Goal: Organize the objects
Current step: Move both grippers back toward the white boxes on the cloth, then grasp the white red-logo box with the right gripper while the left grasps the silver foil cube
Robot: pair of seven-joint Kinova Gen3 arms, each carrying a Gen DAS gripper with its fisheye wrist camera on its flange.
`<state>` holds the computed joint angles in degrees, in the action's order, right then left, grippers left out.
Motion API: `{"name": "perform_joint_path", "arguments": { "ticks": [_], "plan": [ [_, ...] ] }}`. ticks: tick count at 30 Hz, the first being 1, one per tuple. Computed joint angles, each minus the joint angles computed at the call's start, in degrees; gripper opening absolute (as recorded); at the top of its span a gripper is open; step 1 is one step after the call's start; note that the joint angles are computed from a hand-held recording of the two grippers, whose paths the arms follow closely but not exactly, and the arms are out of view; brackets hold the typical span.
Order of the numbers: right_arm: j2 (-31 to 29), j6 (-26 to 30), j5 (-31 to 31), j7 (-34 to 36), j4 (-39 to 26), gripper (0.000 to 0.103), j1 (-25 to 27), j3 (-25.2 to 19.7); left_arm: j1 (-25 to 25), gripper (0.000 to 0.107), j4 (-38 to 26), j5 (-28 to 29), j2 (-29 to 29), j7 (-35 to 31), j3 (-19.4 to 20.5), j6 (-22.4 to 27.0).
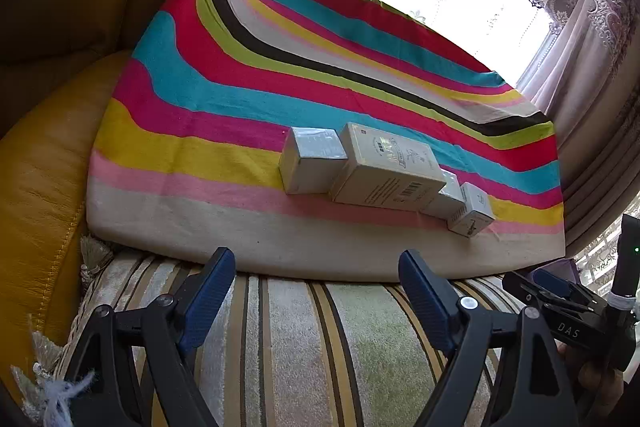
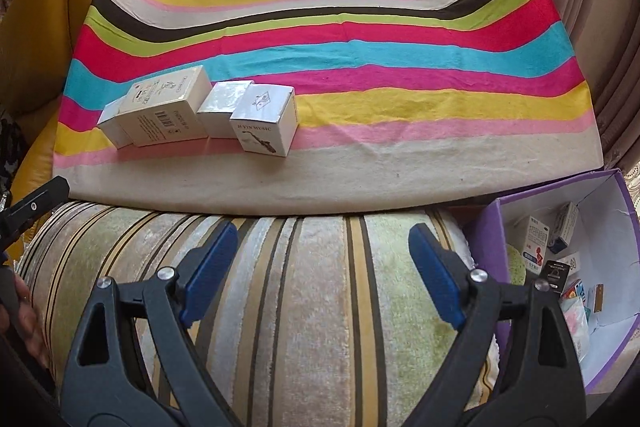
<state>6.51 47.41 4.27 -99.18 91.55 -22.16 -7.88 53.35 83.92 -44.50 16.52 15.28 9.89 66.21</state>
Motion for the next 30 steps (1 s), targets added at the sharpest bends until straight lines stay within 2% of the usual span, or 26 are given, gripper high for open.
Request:
{"name": "perform_joint_path", "arguments": {
  "ticks": [11,17,26,28,30],
  "plan": [
    [6.68,1.41,2.82,-2.25,-6.98,0.089,-3.20,0.57,-5.98,0.085,-2.48,5.71,2.07,-7.69,-1.85,0.21],
    [9.02,1.62,4.03,-3.11,-9.63,0.089,-4.66,1.07,-7.32,0.085,-5.31,7.47,4.24,-13.27,-3.02,0.25],
    [10.97,1.13,4.84,-4.77,-11.54,0.089,-5.66,1.93,-7.48,0.084,-9.10,8.51,7.24,-17.12,-5.52,-0.49],
    [11.32,1.10,4.95,-5.31,-11.87,0.089,-5.69,2.19,-6.90,0.082,-9.99,8.36,7.91,-16.94,-6.17,0.59],
    [11.68,1.15,4.98,-5.82,-12.26,0.089,-5.66,2.39,-6.90,0.075,-9.29,8.66,7.56,-16.62,-6.42,-0.24]
  ]
}}
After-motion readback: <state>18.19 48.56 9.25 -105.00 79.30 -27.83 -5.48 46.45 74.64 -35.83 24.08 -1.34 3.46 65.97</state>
